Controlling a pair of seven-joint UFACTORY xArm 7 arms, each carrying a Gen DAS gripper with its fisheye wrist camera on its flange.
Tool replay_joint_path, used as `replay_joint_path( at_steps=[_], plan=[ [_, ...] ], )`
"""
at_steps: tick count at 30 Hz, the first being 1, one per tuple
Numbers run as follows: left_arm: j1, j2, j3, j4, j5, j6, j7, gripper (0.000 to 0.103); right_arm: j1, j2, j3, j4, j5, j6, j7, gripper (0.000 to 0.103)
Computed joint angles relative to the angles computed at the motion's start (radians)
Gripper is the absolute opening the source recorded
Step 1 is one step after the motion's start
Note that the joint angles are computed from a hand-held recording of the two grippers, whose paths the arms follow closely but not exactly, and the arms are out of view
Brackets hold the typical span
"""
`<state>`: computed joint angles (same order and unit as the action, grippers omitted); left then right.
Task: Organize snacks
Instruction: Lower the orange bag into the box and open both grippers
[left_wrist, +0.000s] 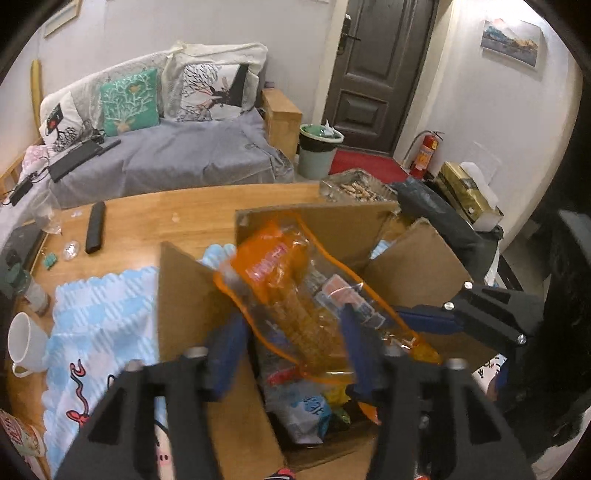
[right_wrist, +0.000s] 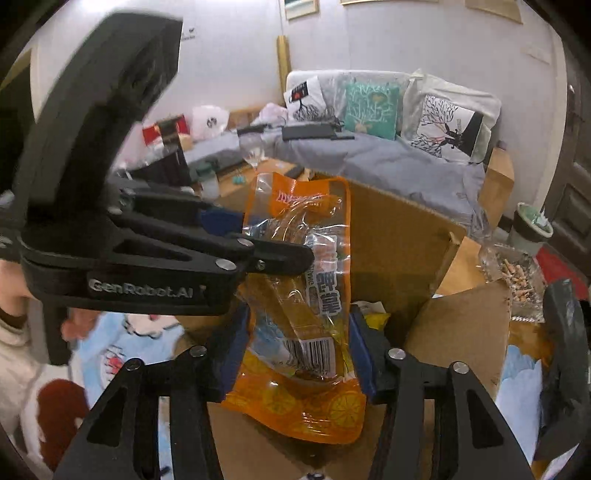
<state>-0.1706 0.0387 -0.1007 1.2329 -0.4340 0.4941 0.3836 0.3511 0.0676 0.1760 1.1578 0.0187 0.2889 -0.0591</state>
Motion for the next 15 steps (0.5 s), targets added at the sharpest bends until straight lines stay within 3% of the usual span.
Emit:
replay_joint_path(
  at_steps=[3,8,9,10,11,14,15],
  plan=[
    [0.008,-0.029,0.006,-0.024,-0.075,-0.015,0.062,0.064,0.02,-0.002,-0.027,-0.009,-0.175,-0.01,0.161,0.053],
    [0.006,-0.068,0.021,-0.059,-0.08,-0.022,0.075,0.064,0.009,-0.01,-0.025,-0.005,-0.195,-0.043,0.208,0.055],
    [0.004,-0.072,0.023,-0.061,-0.083,-0.022,0.075,0.064,0.008,-0.007,-0.021,-0.001,-0.19,-0.047,0.205,0.048],
    [0.003,-0.08,0.026,-0.069,-0.088,-0.023,0.077,0.064,0.006,0.002,-0.017,0.011,-0.177,-0.04,0.189,0.024],
    [0.002,-0.085,0.029,-0.075,-0.093,-0.025,0.08,0.064,0.01,0.018,-0.017,0.032,-0.184,-0.011,0.196,0.011],
    [-0.001,-0.092,0.035,-0.084,-0.101,-0.021,0.083,0.064,0.032,0.074,-0.03,0.095,-0.256,0.089,0.256,0.006],
    [-0.003,-0.096,0.037,-0.089,-0.109,-0.019,0.09,0.064,0.029,0.091,-0.023,0.111,-0.231,0.114,0.233,0.005]
  ],
)
